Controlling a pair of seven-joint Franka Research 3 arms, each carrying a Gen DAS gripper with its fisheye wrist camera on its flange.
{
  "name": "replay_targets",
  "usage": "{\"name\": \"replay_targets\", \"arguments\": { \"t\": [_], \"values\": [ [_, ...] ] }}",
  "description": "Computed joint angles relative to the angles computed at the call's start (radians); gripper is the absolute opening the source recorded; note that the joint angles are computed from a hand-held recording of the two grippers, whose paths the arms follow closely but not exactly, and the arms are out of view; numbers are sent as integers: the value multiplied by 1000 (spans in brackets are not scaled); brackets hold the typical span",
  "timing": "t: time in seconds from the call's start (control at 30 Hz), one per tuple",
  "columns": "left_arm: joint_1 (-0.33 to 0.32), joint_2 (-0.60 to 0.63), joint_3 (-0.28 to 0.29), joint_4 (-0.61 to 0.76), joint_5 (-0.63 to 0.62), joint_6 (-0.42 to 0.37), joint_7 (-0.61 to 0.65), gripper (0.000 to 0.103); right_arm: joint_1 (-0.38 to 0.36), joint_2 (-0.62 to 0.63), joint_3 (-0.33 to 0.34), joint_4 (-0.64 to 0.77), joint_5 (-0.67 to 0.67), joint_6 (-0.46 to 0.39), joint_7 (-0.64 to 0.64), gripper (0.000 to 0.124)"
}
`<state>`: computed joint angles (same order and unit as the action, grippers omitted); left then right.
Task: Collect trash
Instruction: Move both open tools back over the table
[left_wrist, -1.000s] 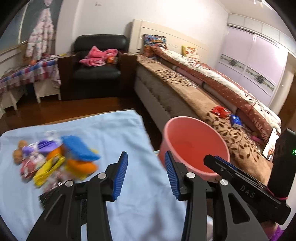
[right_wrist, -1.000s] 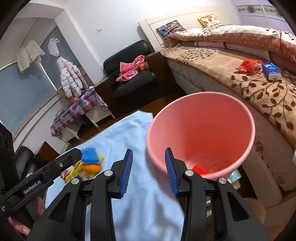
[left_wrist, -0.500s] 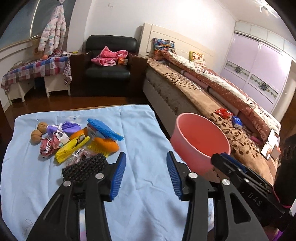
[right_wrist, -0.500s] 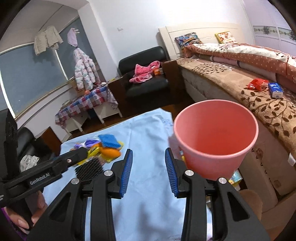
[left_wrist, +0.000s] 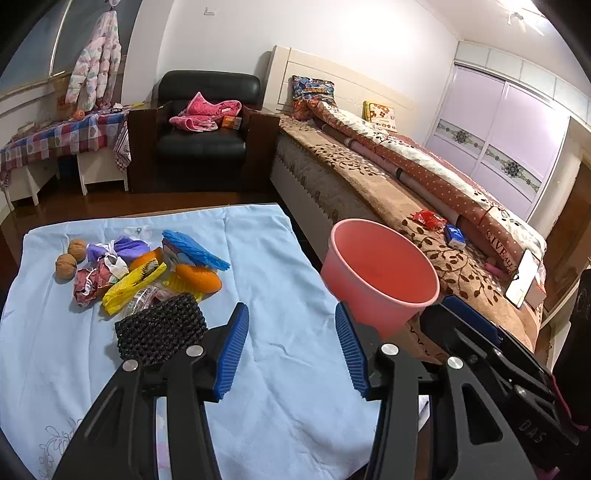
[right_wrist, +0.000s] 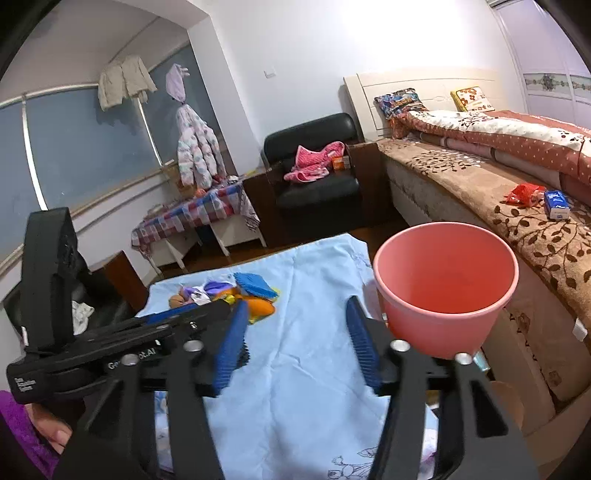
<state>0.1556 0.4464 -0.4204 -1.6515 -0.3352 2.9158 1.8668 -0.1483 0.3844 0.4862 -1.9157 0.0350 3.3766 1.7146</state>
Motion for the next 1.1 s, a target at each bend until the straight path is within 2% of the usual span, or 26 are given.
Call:
{"name": "replay_targets", "arguments": {
  "t": [0.03, 0.17, 0.23, 0.5, 0.63, 0.73, 0.8, 0.87, 1.03, 1.1],
  "values": [
    [11, -1, -13, -4, -11, 0, 11, 48, -28, 3, 28, -3, -9, 7, 7, 58],
    [42, -15, -46, -27, -58, 11, 47, 51, -27, -4, 26, -9, -24, 10, 25, 58],
    [45, -24, -49, -38, -74, 20, 53, 58, -48, -3, 49, -10, -47, 4, 26, 58],
    [41, -54, -41, -76, -95, 53, 65, 59, -60, 2, 69, -4, -74, -4, 24, 58],
    [-7, -66, 21, -89, -30, 67, 0, 59, -34, 9, 53, 17, -64, -26, -2, 58],
    [18, -60, 3, -88, -34, 75, -13, 59, 13, 13, 15, 47, -13, -81, -52, 58],
    [18, -55, 17, -80, -23, 77, -45, 59, -49, 41, 90, 70, -15, -107, -78, 58],
    [33, -45, 21, -65, -20, 68, -65, 59, -53, 52, 102, 83, 5, -136, -107, 58],
    [8, -43, 119, -60, 62, 71, -200, 59, -84, 102, 157, 133, 53, -206, -191, 58],
    [0, -39, 154, -63, 104, 67, -254, 59, -70, 118, 150, 159, 75, -241, -212, 58]
  ]
}}
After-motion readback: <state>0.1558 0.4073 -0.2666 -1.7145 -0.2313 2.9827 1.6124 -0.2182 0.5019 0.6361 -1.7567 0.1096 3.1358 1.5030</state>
